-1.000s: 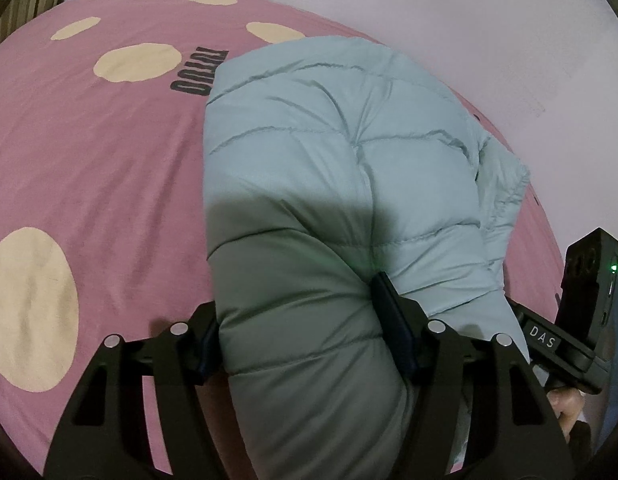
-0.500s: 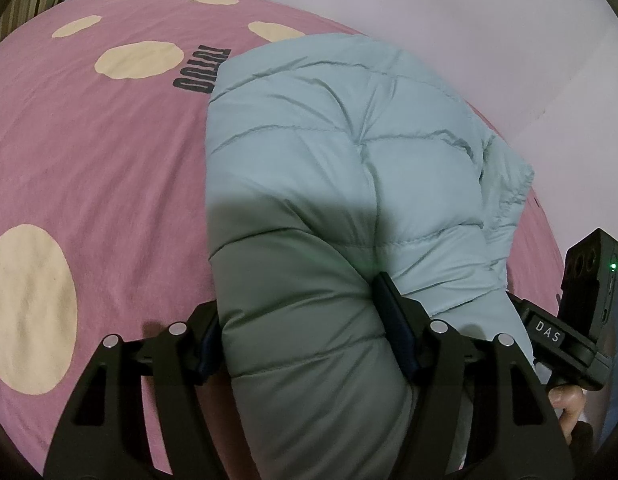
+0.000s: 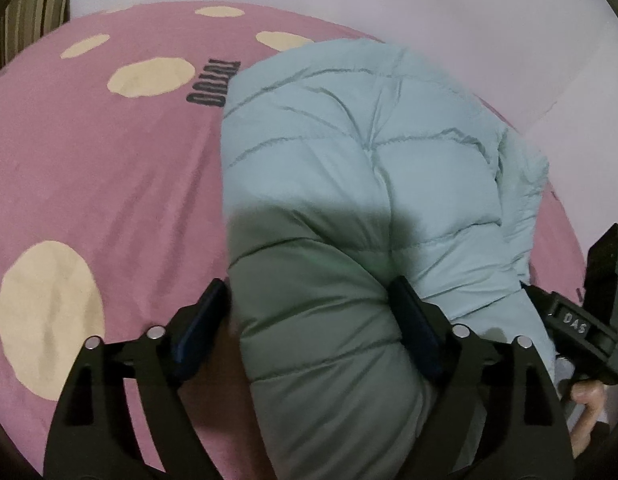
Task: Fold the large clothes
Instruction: 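Open both grippers and release the folded jacket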
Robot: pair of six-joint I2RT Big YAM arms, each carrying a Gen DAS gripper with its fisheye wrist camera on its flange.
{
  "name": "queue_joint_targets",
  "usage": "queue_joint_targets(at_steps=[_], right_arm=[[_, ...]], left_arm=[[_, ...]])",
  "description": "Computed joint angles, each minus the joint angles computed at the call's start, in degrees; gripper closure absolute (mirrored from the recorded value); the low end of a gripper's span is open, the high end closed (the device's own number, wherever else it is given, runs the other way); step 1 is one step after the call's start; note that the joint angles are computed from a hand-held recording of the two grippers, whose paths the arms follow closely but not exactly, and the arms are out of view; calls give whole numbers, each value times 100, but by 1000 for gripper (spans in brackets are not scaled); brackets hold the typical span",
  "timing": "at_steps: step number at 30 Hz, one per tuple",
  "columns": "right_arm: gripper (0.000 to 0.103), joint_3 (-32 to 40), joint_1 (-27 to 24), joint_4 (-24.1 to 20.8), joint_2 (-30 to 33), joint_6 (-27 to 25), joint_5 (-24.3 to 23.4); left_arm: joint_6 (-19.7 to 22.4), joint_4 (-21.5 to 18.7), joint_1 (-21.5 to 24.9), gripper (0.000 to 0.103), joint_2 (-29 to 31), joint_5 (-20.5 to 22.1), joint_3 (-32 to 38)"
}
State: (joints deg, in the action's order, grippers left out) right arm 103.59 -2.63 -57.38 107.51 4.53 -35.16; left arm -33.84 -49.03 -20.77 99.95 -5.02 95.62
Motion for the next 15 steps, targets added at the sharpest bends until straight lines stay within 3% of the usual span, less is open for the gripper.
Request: queue_joint_targets(at_steps=[10,15], right_arm=[[32,-298,-285,246,-294,381,186],[30,-572,-412,405,-562,559,481]], left_arm=[[-24,-201,-182,14,-181,-704,-54],[-63,-410,-334,13,-374,-1190,-122]])
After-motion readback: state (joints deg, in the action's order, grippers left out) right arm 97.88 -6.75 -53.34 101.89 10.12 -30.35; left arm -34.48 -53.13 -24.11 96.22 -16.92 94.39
